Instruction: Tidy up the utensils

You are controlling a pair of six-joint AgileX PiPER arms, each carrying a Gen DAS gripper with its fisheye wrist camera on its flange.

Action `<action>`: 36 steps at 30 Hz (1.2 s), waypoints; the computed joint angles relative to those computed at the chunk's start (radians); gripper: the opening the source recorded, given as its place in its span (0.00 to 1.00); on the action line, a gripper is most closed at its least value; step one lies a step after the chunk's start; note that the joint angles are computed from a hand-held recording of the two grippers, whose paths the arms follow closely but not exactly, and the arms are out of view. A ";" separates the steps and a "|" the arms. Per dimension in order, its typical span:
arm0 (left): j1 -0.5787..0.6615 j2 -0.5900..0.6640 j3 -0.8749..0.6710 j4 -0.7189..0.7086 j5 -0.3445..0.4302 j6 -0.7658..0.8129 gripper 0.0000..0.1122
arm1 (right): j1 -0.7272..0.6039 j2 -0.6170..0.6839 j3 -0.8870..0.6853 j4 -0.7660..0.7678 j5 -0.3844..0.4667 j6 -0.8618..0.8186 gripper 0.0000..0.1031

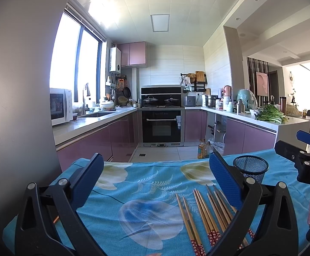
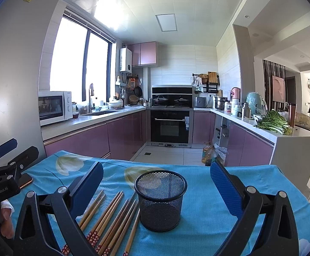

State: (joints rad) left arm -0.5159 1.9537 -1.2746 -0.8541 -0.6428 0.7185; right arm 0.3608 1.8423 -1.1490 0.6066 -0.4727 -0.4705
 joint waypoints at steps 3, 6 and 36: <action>0.001 0.002 0.002 0.002 -0.002 -0.002 0.87 | 0.002 0.001 -0.001 0.006 0.001 -0.005 0.94; 0.001 0.002 0.004 0.003 -0.003 -0.003 0.87 | 0.002 0.002 -0.005 0.011 0.003 -0.010 0.94; 0.054 0.062 -0.113 -0.110 0.234 0.157 0.87 | -0.061 0.038 -0.088 -0.138 0.289 0.089 0.94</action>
State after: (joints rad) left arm -0.4621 2.0153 -1.3879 -0.9639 -0.4086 0.8753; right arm 0.3003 1.8799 -1.2374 0.4685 -0.1838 -0.3819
